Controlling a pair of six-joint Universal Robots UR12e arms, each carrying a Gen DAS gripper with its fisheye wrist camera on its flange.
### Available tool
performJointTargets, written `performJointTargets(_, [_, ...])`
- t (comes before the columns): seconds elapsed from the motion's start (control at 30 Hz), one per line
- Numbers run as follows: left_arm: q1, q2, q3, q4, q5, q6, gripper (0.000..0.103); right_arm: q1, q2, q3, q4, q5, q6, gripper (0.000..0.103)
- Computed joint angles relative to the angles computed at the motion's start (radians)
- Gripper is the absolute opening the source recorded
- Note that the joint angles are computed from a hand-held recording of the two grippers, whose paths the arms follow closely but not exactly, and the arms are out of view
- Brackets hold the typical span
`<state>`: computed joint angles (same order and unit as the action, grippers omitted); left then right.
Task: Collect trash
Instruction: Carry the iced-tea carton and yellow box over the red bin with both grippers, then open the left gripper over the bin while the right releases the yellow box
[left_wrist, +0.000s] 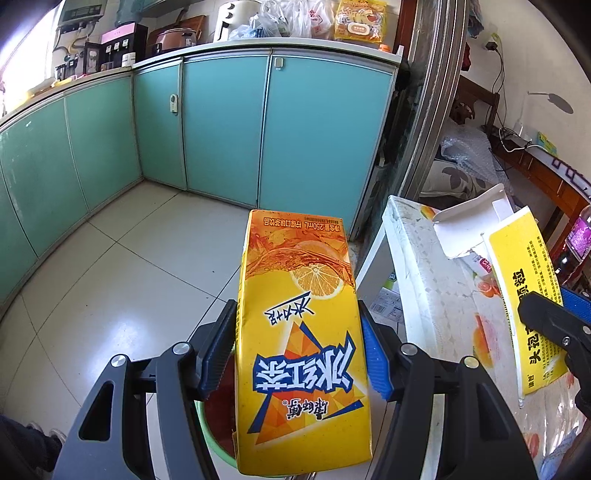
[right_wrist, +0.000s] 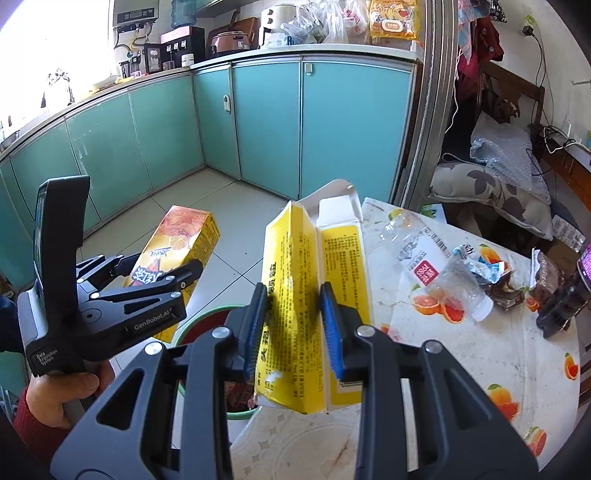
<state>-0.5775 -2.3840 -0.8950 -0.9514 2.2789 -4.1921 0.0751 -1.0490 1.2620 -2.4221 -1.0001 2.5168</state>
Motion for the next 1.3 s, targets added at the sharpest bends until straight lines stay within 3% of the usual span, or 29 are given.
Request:
performJointTargets(0.67, [0.033, 0.016, -0.043, -0.090, -0.054, -0.089, 0.059, 0.043, 0.068, -0.072, 0.201, -0.053, -0.006, 0.029])
performJointTargets(1.3, [0.040, 0.007, -0.030, -0.097, -0.070, -0.091, 0.059, 0.066, 0.086, -0.093, 0.208, -0.071, -0.006, 0.029])
